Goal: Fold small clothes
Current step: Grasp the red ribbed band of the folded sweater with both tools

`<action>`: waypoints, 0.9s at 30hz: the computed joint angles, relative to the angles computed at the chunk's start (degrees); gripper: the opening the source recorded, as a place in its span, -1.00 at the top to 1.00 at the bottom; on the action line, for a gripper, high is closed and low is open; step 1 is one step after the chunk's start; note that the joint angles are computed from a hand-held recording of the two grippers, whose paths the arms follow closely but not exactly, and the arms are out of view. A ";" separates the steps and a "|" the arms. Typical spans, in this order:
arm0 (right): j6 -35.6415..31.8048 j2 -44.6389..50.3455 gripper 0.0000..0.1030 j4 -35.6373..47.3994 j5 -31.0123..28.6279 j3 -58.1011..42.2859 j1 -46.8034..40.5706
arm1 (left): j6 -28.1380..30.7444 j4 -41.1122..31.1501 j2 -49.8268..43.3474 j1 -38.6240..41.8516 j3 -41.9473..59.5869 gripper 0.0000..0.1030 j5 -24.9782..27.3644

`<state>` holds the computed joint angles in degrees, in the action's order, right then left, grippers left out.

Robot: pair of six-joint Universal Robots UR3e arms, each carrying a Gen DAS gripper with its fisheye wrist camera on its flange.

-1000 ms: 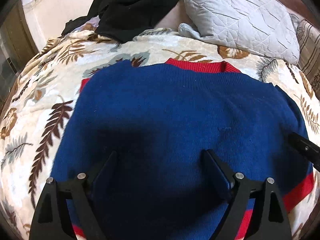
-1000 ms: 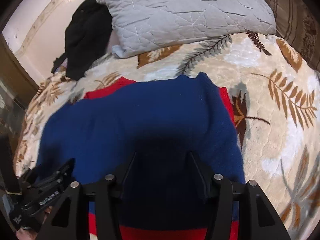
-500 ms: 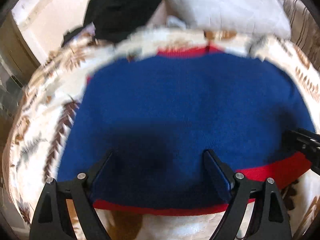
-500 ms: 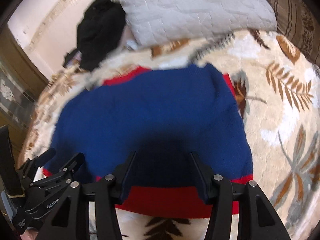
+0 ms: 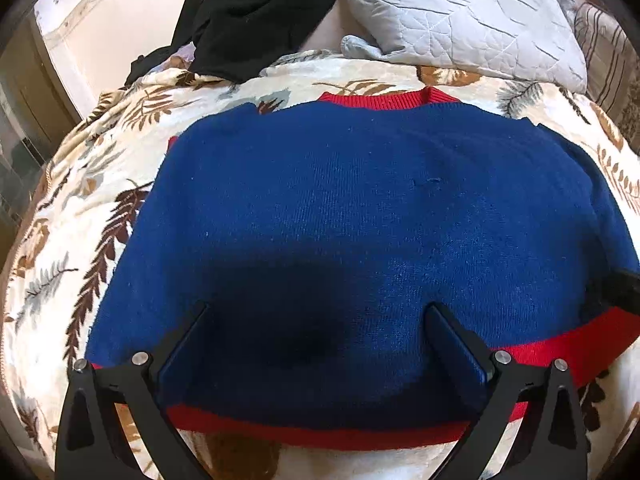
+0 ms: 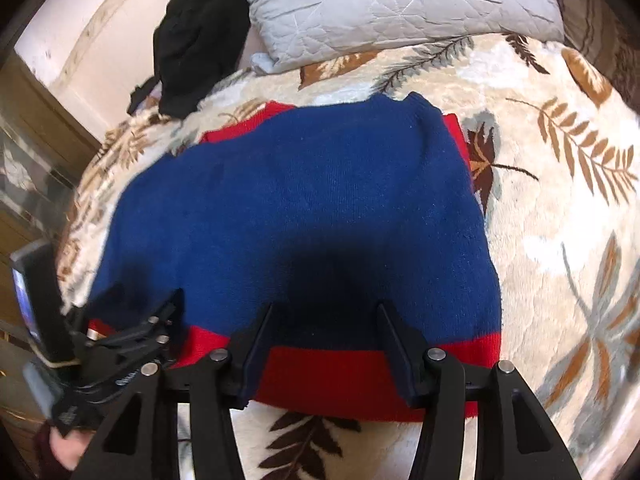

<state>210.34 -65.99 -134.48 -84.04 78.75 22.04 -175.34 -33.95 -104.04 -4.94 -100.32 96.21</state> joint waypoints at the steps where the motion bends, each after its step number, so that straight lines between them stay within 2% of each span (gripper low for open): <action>1: -0.13 -0.82 -0.10 -0.86 -0.10 0.99 0.01 | 0.24 -0.60 -0.05 0.27 0.34 -1.00 -0.49; 4: -0.64 -3.31 -0.10 -3.90 -1.73 4.06 0.16 | 0.45 -3.37 0.36 0.80 1.37 -1.00 -1.47; 7: -0.41 -5.29 -0.10 -6.17 -1.59 6.72 -0.44 | -1.53 -6.27 1.45 -0.30 2.15 -1.00 0.44; 9: -0.20 -5.76 -0.10 -6.73 -1.70 7.37 -0.62 | -2.43 -5.42 2.22 -1.44 1.67 -1.00 2.25; 14: -0.15 -5.52 -0.10 -7.55 -1.80 7.04 -0.51 | -2.68 0.23 5.41 -1.33 -1.20 -1.00 -0.25; 16: -0.39 -5.15 -0.10 -6.99 -1.82 6.51 -0.34 | -2.96 -1.02 4.30 -1.21 -0.19 -1.00 -0.31; 19: -0.54 -4.02 -0.10 -4.45 -1.35 5.24 -0.41 | -2.35 -6.72 -0.83 -2.29 4.07 -1.00 2.35; 20: -0.51 -3.17 -0.10 -2.36 -1.05 4.29 -0.55 | -2.47 -3.91 -0.37 -2.24 2.36 -1.00 2.13; 22: -0.55 -1.82 -0.10 0.78 -0.05 3.06 -1.03 | -1.92 -4.97 -0.67 -2.91 3.89 -1.00 3.16; 27: -0.57 -2.86 -0.10 -1.34 0.05 4.29 -0.90 | -1.68 -3.04 0.99 -2.67 2.71 -1.00 2.59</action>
